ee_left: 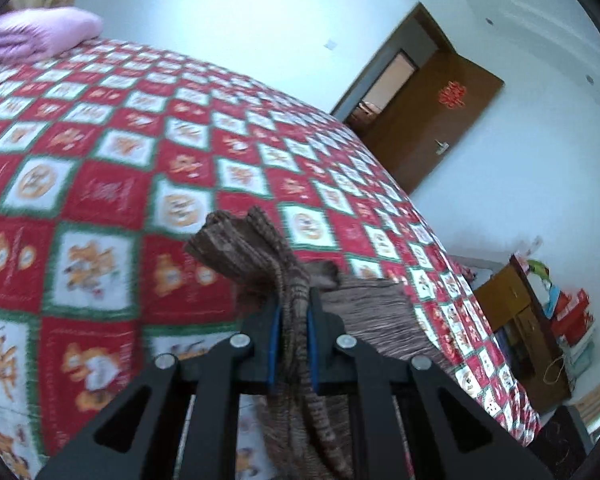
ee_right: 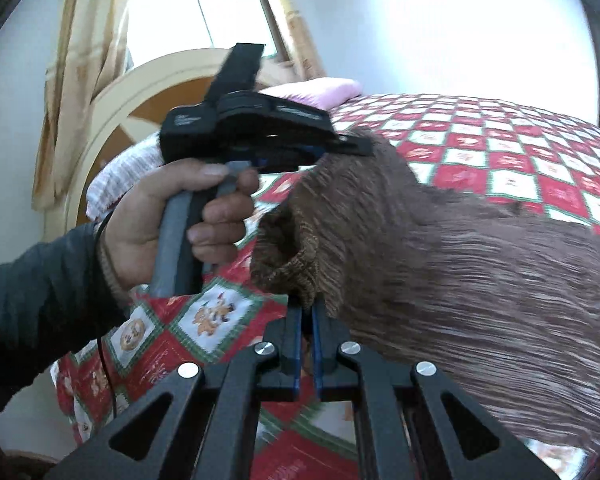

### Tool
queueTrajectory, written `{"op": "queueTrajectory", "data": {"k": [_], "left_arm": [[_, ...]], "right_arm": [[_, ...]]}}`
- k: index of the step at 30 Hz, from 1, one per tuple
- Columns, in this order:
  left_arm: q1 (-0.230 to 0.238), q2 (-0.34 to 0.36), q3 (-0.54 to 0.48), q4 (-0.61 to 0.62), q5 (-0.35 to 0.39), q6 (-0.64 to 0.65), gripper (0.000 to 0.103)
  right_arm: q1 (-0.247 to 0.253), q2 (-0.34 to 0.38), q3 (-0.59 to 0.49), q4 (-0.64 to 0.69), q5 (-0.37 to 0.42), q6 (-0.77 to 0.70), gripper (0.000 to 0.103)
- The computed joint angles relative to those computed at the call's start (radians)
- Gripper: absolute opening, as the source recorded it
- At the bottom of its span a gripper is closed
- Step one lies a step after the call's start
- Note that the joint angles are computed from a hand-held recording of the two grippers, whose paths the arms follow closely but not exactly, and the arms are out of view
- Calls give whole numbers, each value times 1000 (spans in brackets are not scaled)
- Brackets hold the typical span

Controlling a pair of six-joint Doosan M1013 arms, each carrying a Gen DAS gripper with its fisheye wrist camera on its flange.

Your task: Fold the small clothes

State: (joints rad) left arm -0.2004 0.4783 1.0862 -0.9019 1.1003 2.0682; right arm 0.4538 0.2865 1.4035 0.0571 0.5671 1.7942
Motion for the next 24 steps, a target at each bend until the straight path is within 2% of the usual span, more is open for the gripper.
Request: {"op": "queueTrajectory", "data": {"k": [9, 17, 24], "left_arm": [[-74, 8, -41, 13, 19, 12, 12], [-139, 20, -70, 36, 31, 27, 12], [-201, 30, -91, 92, 41, 66, 11]], "right_arm": [[-57, -91, 106, -105, -36, 182, 3], [-100, -155, 175, -157, -24, 265, 3], [-144, -205, 236, -140, -19, 311, 3]]}}
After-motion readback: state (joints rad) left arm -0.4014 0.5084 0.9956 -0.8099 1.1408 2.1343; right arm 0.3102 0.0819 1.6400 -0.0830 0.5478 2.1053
